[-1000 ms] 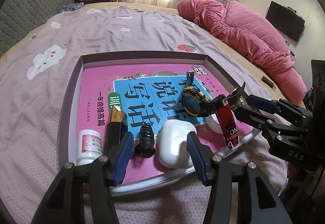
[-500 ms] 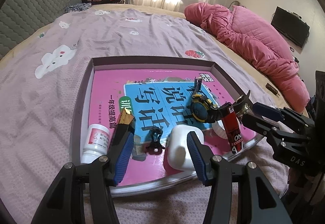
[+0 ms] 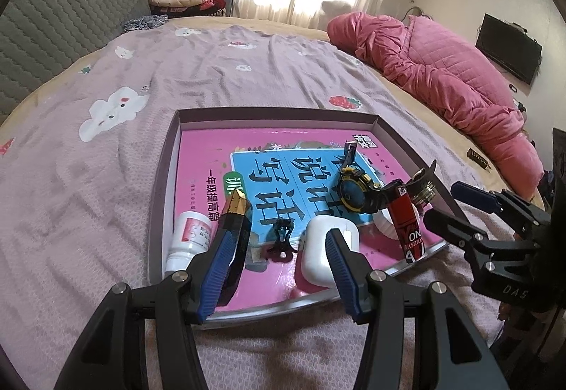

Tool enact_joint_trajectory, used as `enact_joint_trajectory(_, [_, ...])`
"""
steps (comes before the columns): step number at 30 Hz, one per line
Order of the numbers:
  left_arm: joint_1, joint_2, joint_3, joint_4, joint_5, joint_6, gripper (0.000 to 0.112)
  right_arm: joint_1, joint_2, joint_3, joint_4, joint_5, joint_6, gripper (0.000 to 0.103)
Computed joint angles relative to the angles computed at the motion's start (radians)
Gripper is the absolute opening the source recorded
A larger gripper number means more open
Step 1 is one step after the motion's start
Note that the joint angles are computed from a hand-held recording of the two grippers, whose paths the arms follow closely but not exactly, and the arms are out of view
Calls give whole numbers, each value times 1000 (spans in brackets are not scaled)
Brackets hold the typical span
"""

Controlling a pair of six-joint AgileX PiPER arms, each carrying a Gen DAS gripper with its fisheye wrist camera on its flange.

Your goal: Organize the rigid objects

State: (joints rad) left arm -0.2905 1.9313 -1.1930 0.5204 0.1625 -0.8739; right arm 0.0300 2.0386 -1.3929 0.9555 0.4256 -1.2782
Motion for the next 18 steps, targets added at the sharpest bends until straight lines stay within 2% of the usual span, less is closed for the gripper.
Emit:
enact_joint_trajectory(7, [-27, -38, 42, 328, 11, -339, 54, 11, -32, 55, 15, -49, -14, 75])
enact_joint_trajectory(12, [-37, -61, 67, 421, 17, -454, 54, 2, -39, 60, 19, -55, 1, 75])
enact_joint_trajectory(15, [-50, -77, 88, 572, 22, -620, 58, 0, -47, 69, 7, -63, 27, 75])
enact_joint_trajectory(18, [-76, -90, 105, 719, 64, -787, 63, -1, -58, 80, 16, -73, 27, 75])
